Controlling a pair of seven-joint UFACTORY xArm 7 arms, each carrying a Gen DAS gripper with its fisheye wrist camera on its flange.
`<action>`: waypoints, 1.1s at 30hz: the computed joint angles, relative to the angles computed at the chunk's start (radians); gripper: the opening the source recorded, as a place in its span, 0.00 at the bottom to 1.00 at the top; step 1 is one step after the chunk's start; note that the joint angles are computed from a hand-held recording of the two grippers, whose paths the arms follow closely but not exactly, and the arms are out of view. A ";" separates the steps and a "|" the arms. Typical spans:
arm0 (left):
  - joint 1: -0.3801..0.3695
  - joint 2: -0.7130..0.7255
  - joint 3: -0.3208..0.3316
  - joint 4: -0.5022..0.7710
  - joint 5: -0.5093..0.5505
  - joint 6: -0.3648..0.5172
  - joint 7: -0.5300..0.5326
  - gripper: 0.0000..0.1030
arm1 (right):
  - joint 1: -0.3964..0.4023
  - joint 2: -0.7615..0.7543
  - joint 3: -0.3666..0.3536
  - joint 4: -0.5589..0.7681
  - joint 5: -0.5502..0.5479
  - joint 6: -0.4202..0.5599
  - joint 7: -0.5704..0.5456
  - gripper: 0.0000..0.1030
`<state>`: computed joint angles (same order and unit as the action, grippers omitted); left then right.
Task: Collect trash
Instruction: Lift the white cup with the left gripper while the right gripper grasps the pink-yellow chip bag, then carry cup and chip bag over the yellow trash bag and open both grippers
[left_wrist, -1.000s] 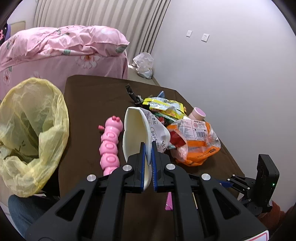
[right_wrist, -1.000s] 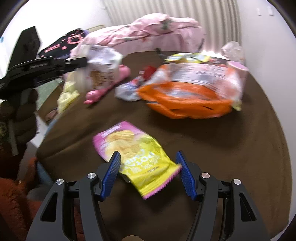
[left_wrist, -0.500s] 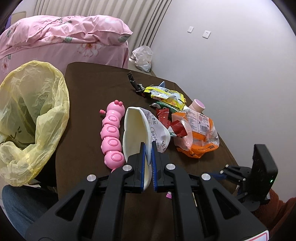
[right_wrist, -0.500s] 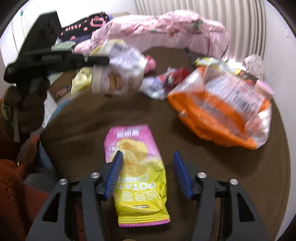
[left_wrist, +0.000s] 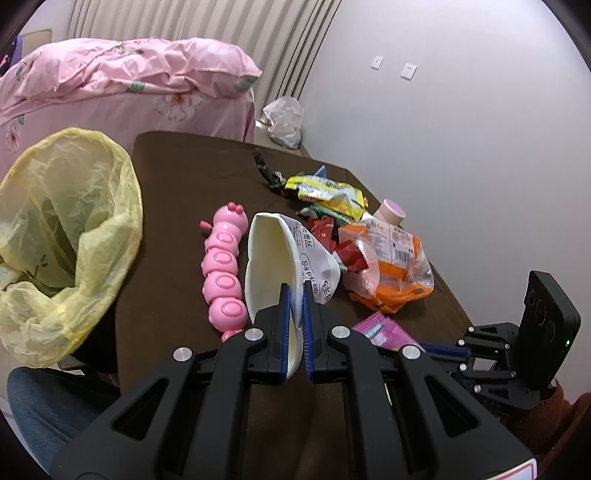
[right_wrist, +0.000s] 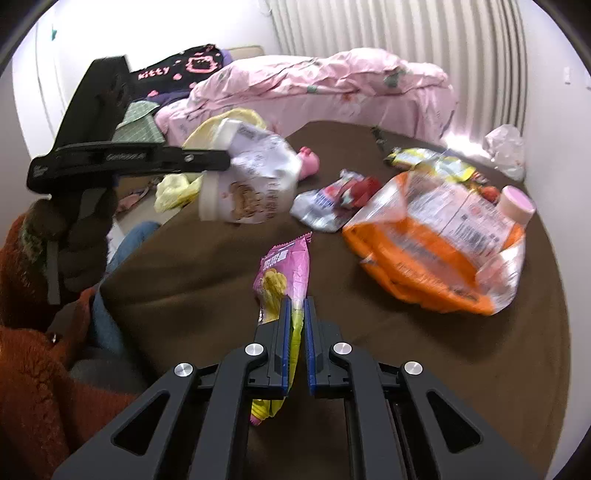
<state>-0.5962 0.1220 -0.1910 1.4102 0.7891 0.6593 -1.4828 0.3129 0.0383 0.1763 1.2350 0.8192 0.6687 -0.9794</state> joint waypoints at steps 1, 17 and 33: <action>-0.002 -0.008 0.001 -0.004 0.010 0.005 -0.009 0.06 | 0.000 0.001 -0.001 0.005 0.001 -0.011 0.007 0.08; 0.036 -0.154 -0.068 -0.068 0.146 0.164 -0.113 0.06 | 0.021 0.048 0.034 0.131 0.005 -0.199 0.073 0.08; 0.212 -0.444 -0.165 -0.268 0.107 0.523 -0.282 0.06 | 0.185 0.486 0.146 0.803 -0.304 -0.083 0.215 0.08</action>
<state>-0.3842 -0.3215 -0.3563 1.1421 0.8964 1.1824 -1.7644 0.4981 0.5244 0.3226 2.0381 0.5153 0.5859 -0.7647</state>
